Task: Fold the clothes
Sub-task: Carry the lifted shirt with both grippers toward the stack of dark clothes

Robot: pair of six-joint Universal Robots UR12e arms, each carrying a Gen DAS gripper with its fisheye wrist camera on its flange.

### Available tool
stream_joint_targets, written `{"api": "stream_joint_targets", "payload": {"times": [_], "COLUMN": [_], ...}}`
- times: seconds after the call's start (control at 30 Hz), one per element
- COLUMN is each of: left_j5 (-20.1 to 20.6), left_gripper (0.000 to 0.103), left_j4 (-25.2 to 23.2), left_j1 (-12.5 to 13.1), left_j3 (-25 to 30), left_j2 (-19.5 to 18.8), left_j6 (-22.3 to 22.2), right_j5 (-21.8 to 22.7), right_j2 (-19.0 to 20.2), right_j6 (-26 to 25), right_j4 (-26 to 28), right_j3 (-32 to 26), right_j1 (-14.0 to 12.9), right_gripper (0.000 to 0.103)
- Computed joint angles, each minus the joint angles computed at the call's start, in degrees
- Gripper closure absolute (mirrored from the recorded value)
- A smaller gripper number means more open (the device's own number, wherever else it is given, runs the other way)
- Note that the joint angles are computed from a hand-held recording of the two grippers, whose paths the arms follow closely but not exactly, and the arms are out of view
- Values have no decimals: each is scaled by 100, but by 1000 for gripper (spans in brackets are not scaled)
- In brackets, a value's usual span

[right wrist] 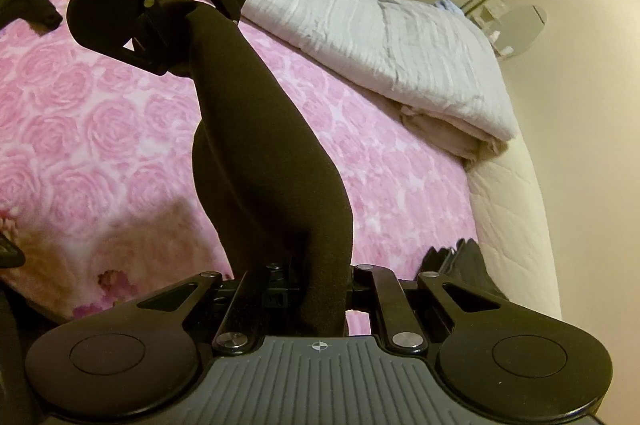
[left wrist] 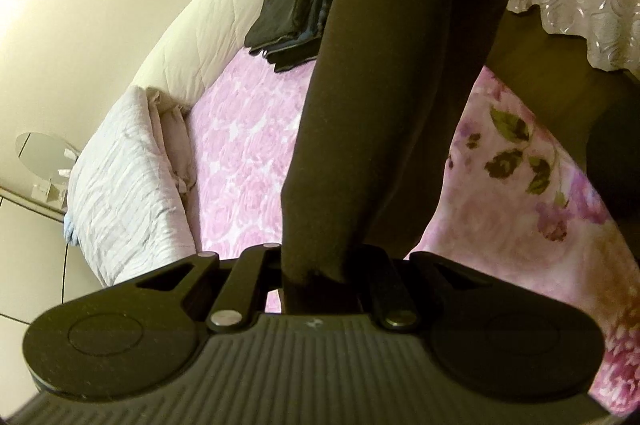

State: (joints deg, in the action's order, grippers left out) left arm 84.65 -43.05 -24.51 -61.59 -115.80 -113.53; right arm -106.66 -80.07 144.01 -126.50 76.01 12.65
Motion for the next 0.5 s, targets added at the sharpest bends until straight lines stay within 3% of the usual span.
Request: {"api": "stream_joint_targets", "payload": {"times": [0.27,0.5], "left_j5": [139,452], "left_gripper": [95,94], "left_j4": [-234,-575], "left_j1": [-341,-850], "left_j3": [546,1443], "left_j2": [-274,-782], "left_j6": [-148,-349], "right_j5": [75,318], "right_j2": [-311,-731], "right_j6": [-34,-323], "right_j4": [-140,-505], "right_j3": [274,771], "right_j1": [-356,-1002], "right_gripper": [93,93]}}
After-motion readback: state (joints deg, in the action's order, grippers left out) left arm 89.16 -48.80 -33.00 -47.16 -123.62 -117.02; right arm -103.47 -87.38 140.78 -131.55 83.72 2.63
